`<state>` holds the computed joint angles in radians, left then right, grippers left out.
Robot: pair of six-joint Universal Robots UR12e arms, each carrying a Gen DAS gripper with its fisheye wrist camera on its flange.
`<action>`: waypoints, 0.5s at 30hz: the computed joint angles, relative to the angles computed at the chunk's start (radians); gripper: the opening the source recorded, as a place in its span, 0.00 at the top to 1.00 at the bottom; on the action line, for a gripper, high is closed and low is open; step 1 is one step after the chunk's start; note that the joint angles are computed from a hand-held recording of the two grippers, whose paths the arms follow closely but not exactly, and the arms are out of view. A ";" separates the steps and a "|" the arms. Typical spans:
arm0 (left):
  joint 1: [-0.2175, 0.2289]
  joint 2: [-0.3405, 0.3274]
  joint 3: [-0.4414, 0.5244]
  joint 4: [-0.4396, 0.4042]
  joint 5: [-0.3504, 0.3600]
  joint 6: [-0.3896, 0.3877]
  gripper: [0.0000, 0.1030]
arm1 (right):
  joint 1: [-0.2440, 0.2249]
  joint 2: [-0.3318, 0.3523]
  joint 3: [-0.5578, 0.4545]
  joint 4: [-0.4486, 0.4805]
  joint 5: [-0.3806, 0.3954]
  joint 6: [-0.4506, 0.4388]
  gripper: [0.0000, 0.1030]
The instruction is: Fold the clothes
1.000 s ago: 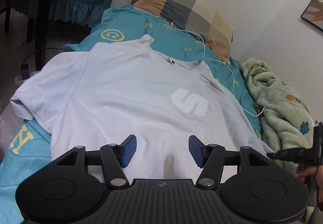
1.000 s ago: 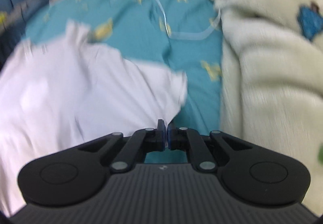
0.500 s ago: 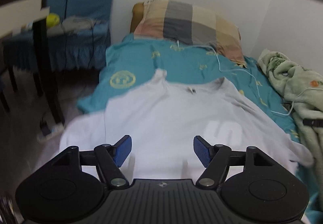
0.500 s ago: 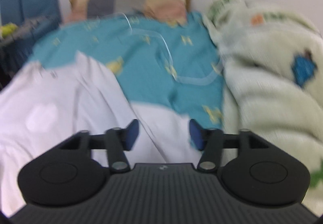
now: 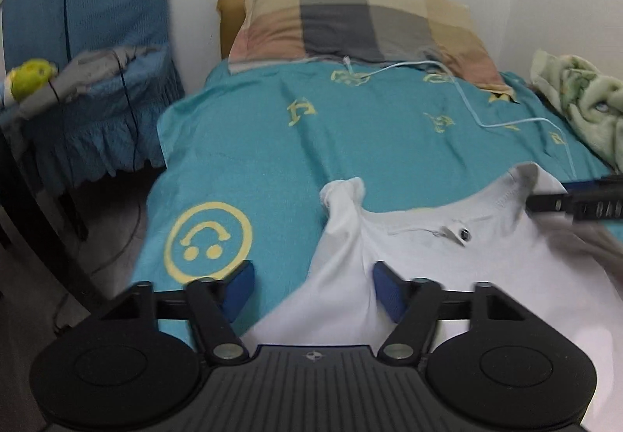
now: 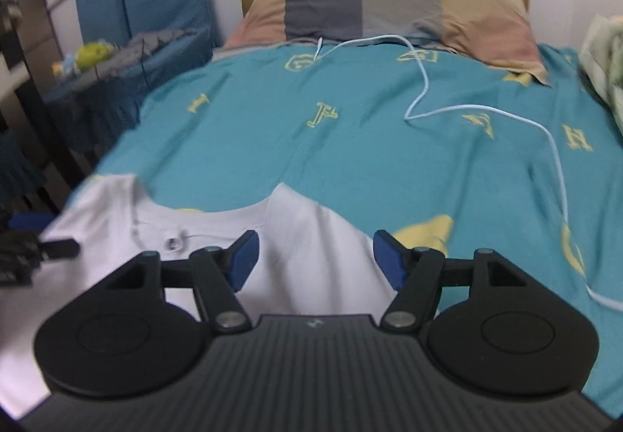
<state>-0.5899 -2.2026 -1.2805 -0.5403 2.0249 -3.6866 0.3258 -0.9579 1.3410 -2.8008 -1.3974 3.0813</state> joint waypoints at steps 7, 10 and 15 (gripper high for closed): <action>0.003 -0.005 0.041 0.023 -0.017 0.011 0.94 | 0.009 0.009 0.001 -0.085 -0.076 0.053 0.94; 0.005 -0.011 0.091 0.024 0.011 0.040 0.94 | 0.007 0.005 -0.013 -0.145 -0.110 0.095 0.94; 0.021 -0.074 0.222 0.018 0.080 0.057 0.94 | 0.011 0.042 -0.110 -0.171 -0.166 0.098 0.94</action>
